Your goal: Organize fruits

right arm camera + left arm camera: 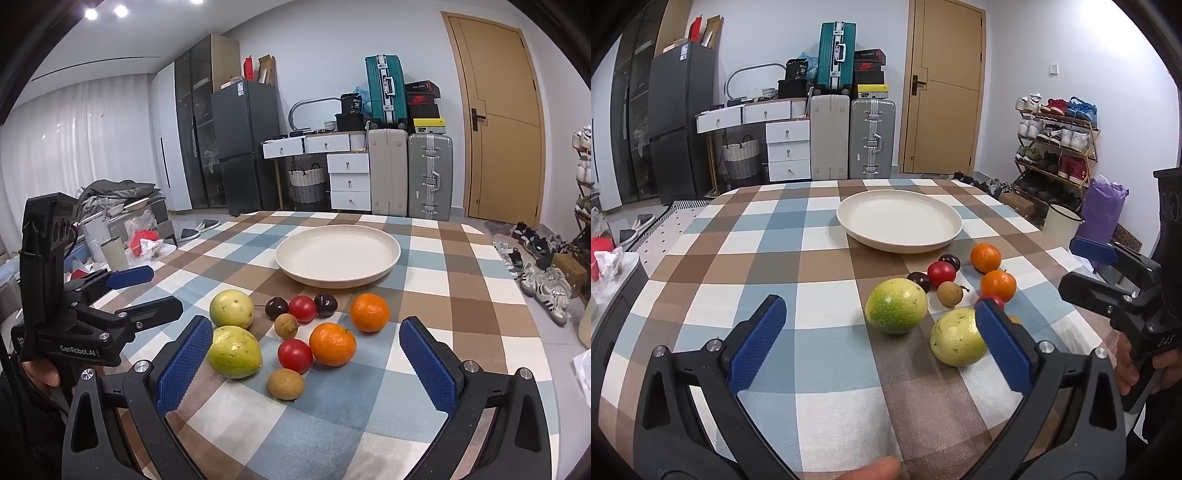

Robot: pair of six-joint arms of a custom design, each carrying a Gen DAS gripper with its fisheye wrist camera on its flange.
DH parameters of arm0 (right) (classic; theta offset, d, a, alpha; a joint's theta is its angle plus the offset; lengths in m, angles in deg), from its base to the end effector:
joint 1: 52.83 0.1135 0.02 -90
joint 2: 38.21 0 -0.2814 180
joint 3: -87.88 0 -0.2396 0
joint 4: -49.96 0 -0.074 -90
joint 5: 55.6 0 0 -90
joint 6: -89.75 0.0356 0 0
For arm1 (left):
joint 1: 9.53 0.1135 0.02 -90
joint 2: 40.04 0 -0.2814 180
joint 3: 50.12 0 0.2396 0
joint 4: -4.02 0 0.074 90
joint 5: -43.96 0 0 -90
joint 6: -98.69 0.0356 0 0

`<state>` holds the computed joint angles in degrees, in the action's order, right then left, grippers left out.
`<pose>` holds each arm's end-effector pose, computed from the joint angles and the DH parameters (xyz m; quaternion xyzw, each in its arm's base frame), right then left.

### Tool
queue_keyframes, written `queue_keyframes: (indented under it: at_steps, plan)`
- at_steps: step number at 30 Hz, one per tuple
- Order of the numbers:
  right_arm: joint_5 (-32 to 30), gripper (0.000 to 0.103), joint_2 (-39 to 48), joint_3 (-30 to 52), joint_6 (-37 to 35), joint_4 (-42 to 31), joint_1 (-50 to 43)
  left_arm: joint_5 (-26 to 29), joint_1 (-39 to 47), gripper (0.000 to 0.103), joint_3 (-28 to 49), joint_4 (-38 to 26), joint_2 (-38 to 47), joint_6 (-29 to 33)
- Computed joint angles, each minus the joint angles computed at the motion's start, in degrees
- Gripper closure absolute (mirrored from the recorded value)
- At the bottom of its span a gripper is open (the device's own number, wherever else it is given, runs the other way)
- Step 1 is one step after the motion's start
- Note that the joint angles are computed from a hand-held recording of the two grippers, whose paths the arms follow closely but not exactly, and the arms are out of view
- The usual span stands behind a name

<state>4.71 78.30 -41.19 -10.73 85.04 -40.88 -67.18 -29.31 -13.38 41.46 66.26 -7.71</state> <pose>0.3242 0.0866 0.0939 -0.2879 0.7985 0.2286 0.4768 0.2617 -0.0805 0.1021 -0.0634 0.8625 0.0049 0.5020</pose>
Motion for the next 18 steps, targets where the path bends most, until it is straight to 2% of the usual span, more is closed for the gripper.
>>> queue_keyframes:
  at_steps: [18]
  plan:
    - [1.6, 0.000, 0.9, -0.7, 0.4, 2.0, 1.4, 0.1, -0.1, 0.001, 0.0, -0.8, -1.0, -0.7]
